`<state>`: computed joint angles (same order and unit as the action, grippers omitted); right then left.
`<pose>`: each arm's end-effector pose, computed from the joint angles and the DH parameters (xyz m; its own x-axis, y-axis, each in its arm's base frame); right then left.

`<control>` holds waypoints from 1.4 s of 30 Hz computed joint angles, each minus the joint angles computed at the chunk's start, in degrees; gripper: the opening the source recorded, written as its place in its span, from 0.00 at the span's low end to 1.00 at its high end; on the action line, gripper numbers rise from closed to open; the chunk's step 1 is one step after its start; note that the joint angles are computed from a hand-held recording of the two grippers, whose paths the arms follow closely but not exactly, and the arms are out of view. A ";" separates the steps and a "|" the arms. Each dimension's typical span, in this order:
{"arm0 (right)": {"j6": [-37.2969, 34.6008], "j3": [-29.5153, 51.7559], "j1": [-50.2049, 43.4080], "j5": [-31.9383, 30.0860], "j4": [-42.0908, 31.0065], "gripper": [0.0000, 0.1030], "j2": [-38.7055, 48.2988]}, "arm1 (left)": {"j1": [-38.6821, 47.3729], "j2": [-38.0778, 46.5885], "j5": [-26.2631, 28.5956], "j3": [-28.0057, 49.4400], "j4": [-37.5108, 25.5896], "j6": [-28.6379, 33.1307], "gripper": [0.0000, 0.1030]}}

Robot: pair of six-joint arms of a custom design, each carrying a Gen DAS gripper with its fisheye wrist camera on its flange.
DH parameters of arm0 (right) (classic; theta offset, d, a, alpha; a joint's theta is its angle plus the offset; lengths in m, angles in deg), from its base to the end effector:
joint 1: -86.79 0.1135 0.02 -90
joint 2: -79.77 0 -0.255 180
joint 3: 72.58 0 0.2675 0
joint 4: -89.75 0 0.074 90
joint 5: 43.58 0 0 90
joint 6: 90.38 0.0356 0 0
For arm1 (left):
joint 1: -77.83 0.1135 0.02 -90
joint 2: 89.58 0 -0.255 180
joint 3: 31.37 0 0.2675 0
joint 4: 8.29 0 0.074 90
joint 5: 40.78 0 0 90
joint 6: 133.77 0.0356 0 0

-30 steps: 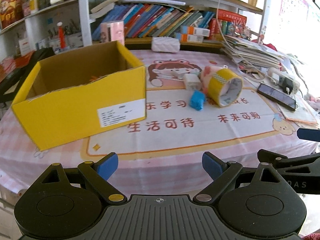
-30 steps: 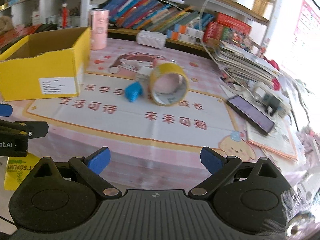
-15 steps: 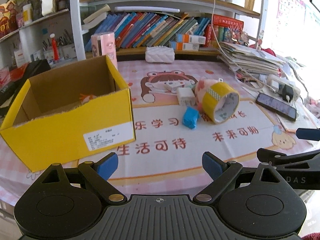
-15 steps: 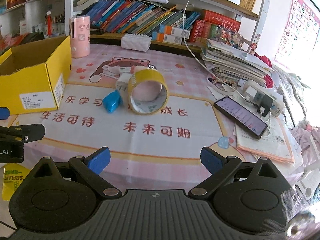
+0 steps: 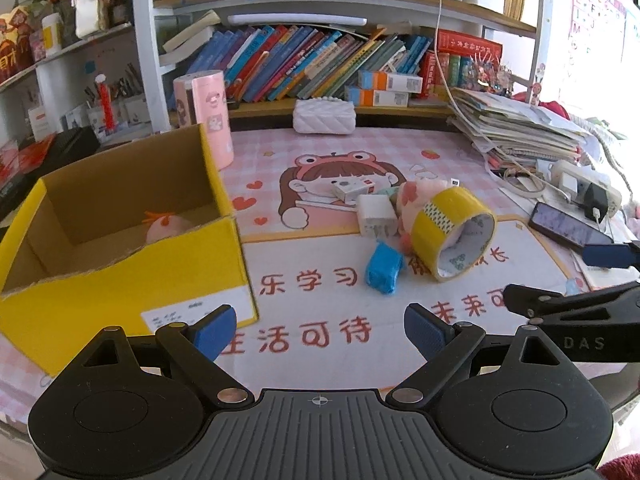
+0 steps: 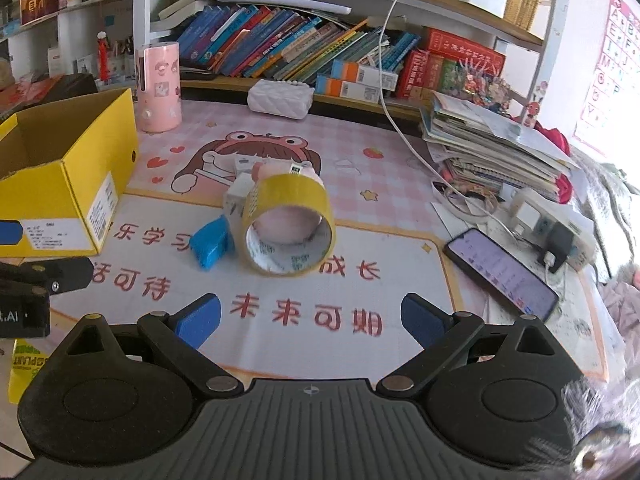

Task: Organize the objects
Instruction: 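Close the right tool on the yellow tape roll, then lower the left tool onto the blue block while the right tool lifts the tape roll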

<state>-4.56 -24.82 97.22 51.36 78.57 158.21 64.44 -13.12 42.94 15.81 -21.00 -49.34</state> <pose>0.2764 0.0478 0.1538 -0.6460 -0.1928 -0.7386 -0.1648 0.9800 -0.1116 0.2684 -0.0599 0.1574 -0.6624 0.0585 -0.7469 0.0872 0.9962 0.0007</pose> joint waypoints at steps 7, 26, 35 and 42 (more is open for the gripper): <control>-2.92 6.97 -3.42 -4.54 1.69 0.91 9.66 | -1.73 6.84 -1.31 4.93 0.86 -0.22 0.90; -7.03 23.46 -6.45 -8.85 3.52 0.33 30.82 | -5.57 17.97 -5.83 14.84 -4.32 0.29 0.89; -10.07 21.53 -9.71 -16.10 5.67 0.08 28.46 | -5.77 21.99 -5.01 18.67 -5.08 -1.96 0.89; -8.91 18.47 -13.55 -19.21 6.35 0.08 23.38 | -6.19 27.15 -3.14 23.25 -6.33 -4.40 0.89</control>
<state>-13.47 -6.35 83.67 32.14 84.92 181.59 58.24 14.03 39.80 39.06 -27.33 -53.74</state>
